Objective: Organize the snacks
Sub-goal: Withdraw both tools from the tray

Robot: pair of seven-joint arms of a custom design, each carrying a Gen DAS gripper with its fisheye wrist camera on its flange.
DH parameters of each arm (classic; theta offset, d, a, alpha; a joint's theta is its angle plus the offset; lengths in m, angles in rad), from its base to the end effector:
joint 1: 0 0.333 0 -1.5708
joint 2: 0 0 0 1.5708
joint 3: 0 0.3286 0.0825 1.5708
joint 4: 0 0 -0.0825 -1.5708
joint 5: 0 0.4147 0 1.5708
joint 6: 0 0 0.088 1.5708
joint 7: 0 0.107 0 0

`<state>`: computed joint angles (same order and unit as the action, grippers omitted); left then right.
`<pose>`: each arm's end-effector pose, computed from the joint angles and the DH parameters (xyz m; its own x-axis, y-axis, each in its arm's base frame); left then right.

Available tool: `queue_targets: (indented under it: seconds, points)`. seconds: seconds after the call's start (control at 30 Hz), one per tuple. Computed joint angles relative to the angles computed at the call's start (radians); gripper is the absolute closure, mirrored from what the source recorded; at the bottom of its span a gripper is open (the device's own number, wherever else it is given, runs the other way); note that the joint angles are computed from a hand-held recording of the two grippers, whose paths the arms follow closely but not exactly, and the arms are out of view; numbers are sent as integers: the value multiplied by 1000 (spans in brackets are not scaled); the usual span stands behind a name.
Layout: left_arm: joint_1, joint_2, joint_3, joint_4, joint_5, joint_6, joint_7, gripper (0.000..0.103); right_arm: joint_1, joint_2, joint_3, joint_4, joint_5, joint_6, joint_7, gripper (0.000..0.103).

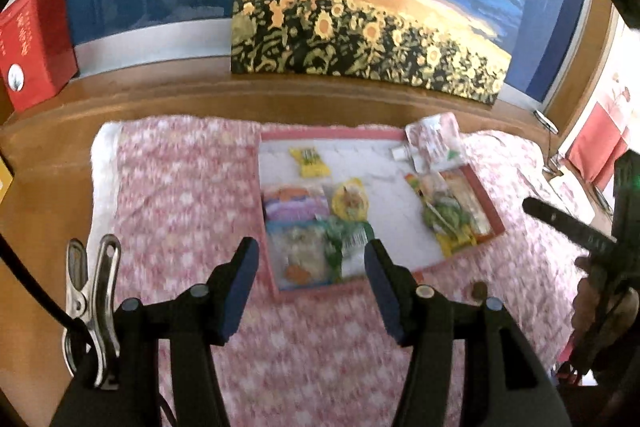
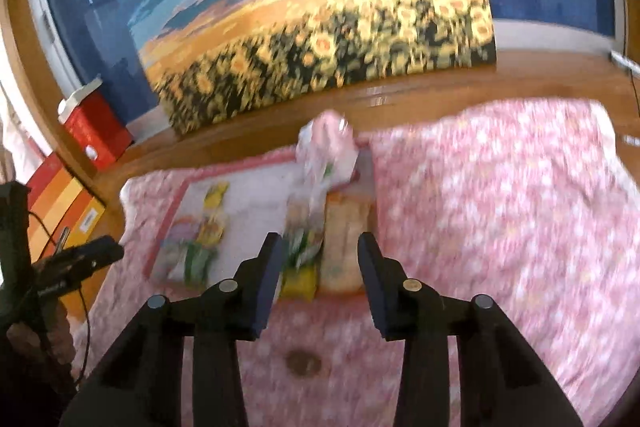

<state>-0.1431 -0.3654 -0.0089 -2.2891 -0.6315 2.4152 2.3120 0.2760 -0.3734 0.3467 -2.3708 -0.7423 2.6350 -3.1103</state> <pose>0.4994 -0.0800 0.5516 -0.5412 -0.8217 0.1785 -0.7094 0.3322 -0.6217 0.3933 0.3182 0.5192 -0.2524 -0.9143 -0.3169 -0.6040 0.4047 -0.6866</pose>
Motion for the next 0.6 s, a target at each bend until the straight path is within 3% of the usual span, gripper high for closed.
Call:
queue_targets:
  seconds: [0.23, 0.43, 0.6]
  points:
    - [10, -83, 12, -77, 34, -35, -11, 45, 59, -1, 1, -20, 78, -26, -28, 63]
    - [22, -114, 16, -122, 80, -80, -50, 45, 121, -12, -25, -56, 227, -36, -128, 63]
    - [32, -136, 15, -169, 117, -124, -82, 45, 175, 11, -27, -50, 352, -161, -200, 63]
